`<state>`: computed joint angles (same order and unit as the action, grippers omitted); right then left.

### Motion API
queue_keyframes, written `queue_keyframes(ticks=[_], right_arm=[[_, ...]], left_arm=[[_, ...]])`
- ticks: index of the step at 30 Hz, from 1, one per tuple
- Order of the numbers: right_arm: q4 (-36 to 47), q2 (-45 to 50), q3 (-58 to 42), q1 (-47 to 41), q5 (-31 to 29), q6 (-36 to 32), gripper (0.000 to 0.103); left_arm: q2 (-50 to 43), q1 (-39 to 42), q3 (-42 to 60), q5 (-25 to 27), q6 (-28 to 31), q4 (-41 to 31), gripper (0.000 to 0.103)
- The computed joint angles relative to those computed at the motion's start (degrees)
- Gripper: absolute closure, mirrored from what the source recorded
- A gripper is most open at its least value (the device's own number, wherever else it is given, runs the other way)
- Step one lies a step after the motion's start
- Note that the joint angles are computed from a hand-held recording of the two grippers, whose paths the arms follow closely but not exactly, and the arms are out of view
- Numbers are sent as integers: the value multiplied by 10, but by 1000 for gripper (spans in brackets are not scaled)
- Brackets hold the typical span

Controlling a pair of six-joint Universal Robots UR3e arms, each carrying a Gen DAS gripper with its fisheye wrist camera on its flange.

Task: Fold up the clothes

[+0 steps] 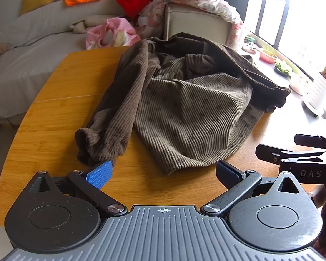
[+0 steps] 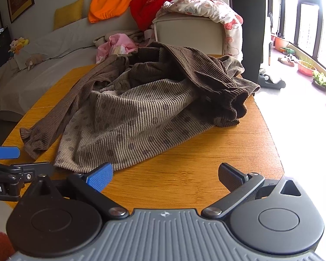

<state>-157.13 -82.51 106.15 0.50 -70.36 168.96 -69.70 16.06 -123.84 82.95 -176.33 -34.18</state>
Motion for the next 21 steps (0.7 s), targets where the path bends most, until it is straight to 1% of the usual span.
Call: queue_keyframes(ticks=[21], right_arm=[[8,5,-2,-4,7,-4,0]], left_arm=[[-8,-3,6,2,-2,-8,0]])
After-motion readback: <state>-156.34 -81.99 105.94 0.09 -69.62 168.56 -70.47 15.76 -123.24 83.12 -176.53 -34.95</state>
